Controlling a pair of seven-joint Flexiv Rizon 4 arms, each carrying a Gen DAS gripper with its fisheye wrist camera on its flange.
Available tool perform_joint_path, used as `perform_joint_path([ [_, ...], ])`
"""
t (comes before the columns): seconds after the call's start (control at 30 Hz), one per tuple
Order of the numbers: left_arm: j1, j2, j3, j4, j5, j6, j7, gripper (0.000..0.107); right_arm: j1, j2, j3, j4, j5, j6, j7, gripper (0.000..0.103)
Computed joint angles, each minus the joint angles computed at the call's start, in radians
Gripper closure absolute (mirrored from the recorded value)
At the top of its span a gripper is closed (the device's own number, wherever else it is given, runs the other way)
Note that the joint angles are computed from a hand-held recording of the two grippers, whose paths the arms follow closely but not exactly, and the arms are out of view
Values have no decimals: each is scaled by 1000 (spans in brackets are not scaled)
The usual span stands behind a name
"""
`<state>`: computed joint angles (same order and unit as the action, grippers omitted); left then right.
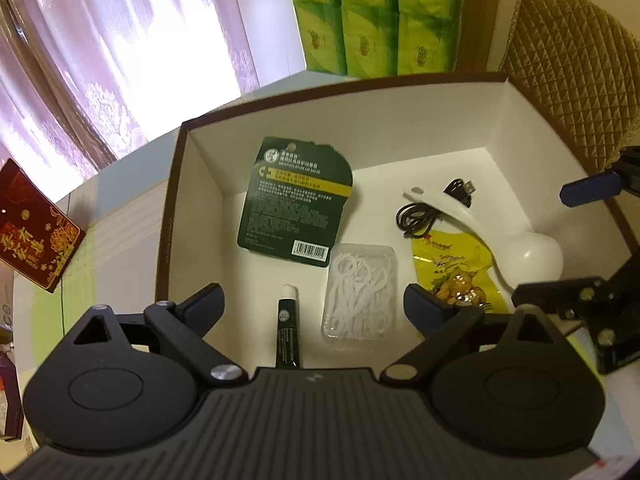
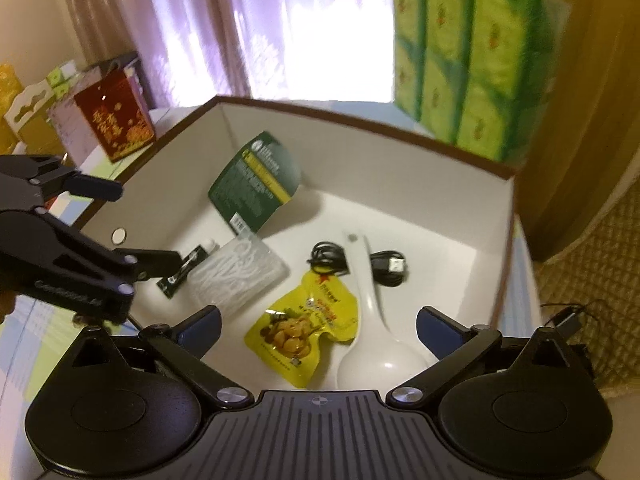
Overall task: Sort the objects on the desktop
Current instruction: 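Open both tools to drop the lip balm and spoon into the box, then withdraw both tools from the box back over the table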
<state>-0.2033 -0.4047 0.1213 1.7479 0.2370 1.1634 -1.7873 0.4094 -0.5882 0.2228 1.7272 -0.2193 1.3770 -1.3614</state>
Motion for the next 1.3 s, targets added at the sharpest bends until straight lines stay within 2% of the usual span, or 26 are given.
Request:
perform_joint_path([
  [0.07,-5,16,3,13,6,14,-10,8,37,20,-52,32,-19,28,44,2],
  [0.2,-21,44,11,31,35,31,-36,7,153,66,-217,127,-115,127,176,2],
  [0.37,-64,81,46,35,154,44,-112,7,321,110,-446,241,-187,287,329,2],
  [0.43,-74,100,52,43,201,56,-147,7,433,123,-575,289,-158,358,366,2],
  [0.53,-70,134,45,69,241,82,-185,7,609,130,-760,347,-61,439,359,2],
  [0.7,-64,194,35,120,305,133,-258,7,784,148,-916,408,69,493,288,2],
  [0.77,-62,220,33,139,338,149,-304,7,818,158,-935,429,107,517,254,2],
  [0.93,-36,288,6,197,389,175,-400,7,844,199,-916,466,160,525,169,2],
  [1.1,5,360,-44,268,403,185,-402,7,768,248,-794,487,191,511,125,2],
  [1.23,36,422,-84,323,436,172,-411,7,762,279,-754,517,237,501,77,2],
  [1.3,55,453,-99,368,407,168,-406,7,723,294,-699,529,250,483,62,2],
])
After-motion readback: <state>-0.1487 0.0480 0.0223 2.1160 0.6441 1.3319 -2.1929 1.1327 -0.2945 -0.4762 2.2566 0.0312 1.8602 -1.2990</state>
